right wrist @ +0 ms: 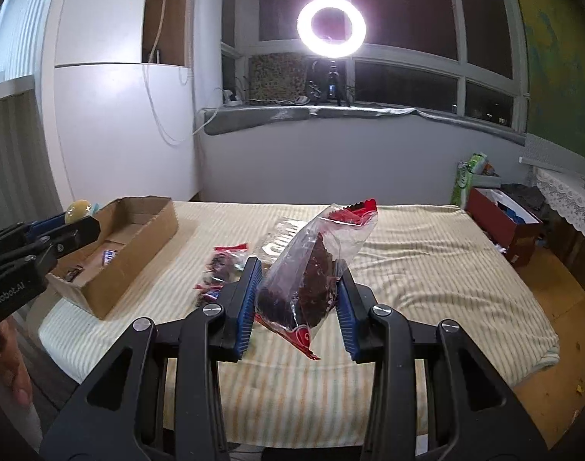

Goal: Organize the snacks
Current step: 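Lift and carry the chocolate bag and yellow ball candy to the box, then open both tools over the box to drop the bag and ball candy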

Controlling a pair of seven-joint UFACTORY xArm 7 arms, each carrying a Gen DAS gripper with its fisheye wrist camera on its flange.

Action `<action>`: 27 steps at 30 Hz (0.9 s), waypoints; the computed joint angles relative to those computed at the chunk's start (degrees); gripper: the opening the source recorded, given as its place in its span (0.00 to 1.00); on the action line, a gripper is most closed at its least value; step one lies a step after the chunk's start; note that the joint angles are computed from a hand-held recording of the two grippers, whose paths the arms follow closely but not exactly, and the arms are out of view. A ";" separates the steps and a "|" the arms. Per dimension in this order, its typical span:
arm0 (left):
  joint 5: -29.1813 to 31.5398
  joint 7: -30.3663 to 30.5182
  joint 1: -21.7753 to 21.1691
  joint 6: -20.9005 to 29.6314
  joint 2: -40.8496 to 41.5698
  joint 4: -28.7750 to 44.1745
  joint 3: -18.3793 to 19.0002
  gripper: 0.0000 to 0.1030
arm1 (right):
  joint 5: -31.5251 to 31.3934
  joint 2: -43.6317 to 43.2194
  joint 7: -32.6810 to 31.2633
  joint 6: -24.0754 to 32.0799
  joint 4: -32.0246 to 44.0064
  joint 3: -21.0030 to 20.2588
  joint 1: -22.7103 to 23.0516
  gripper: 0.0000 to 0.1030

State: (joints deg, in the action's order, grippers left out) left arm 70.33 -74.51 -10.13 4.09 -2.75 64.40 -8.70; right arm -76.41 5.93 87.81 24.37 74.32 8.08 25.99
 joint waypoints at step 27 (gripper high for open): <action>3.76 -11.03 24.47 -2.67 -13.22 -12.97 -3.08 0.30 | 37.54 48.46 -56.42 2.67 65.44 5.83 15.33 0.38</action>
